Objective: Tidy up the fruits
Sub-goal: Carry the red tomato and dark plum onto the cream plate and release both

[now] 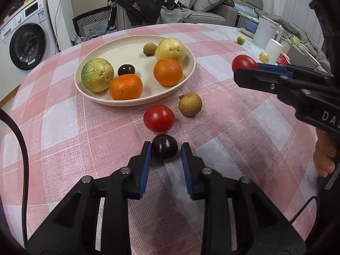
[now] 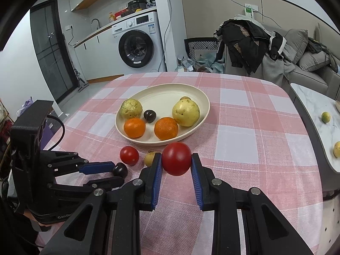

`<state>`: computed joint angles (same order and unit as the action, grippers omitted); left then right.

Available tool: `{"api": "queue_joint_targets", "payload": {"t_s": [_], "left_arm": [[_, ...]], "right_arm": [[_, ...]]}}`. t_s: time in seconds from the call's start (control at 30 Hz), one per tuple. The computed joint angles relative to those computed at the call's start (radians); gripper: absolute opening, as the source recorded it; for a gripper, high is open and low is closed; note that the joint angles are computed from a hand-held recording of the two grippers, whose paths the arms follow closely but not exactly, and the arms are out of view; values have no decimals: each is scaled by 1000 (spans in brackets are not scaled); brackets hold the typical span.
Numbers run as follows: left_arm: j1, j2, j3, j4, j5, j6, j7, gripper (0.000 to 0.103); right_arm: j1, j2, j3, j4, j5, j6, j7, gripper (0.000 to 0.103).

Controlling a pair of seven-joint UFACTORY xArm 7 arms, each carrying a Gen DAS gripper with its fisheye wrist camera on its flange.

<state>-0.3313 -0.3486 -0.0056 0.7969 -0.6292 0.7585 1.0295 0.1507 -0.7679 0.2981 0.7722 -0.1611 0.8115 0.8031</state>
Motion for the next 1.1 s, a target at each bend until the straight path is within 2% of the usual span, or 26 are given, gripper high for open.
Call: {"api": "queue_joint_targets", "payload": {"t_s": [0.3, 0.4, 0.8, 1.1], "left_arm": [[-12, 3, 4, -6, -22, -27, 17, 25], [-12, 2, 9, -7, -36, -23, 32, 21], [1, -58, 65, 0, -141, 37, 115, 21], [24, -38, 71, 58, -176, 59, 137, 21]], "right_arm": [[2, -7, -3, -1, 0, -2, -2, 27], [2, -10, -3, -1, 0, -1, -2, 27], [-6, -17, 1, 5, -4, 6, -1, 27], [-16, -20, 18, 2, -15, -54, 13, 27]]}}
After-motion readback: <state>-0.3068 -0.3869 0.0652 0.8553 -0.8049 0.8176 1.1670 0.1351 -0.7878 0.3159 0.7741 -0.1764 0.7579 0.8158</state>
